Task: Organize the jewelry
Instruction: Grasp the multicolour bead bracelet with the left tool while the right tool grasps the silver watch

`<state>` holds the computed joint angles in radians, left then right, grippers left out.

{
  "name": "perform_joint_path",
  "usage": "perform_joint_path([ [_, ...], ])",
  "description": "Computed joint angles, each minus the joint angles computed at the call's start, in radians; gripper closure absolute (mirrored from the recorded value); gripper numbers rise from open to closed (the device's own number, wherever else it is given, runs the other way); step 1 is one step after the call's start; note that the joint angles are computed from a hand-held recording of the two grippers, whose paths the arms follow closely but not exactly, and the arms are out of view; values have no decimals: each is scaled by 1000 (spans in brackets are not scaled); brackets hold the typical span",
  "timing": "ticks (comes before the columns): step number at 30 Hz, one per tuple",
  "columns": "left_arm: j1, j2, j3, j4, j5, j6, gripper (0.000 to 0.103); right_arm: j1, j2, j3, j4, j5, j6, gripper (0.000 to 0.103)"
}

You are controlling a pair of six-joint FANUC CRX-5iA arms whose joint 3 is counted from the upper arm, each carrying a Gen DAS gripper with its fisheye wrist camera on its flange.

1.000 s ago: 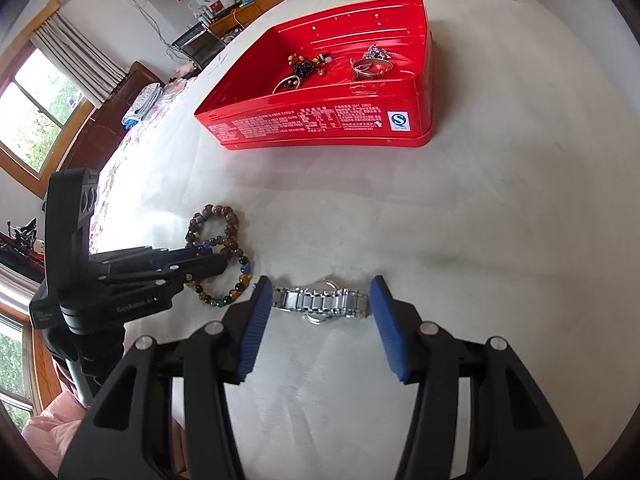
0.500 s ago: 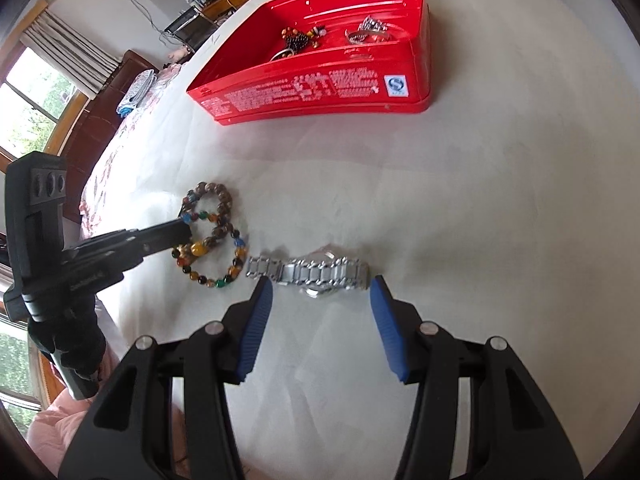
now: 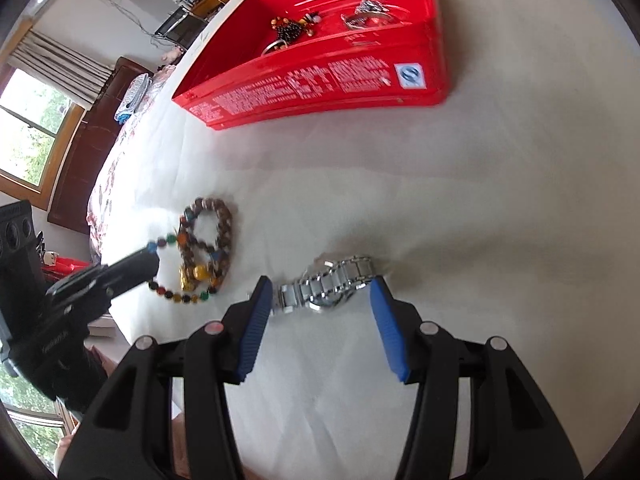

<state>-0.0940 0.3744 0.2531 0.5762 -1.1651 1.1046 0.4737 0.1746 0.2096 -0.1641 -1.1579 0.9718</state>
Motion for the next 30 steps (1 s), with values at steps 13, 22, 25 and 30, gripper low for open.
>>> perform_joint_path([
  [13,11,19,7,13,-7,-16,96,50,13,-6,98,-48,-99,52],
  [22,20,21,-7,36,-5,-31,95,78,64,33,157,-49,-131,52],
  [25,22,24,-6,39,-4,-31,95,99,78,39,182,-37,-108,52],
  [30,22,27,-4,41,-5,-31,95,126,92,43,233,-47,-66,57],
])
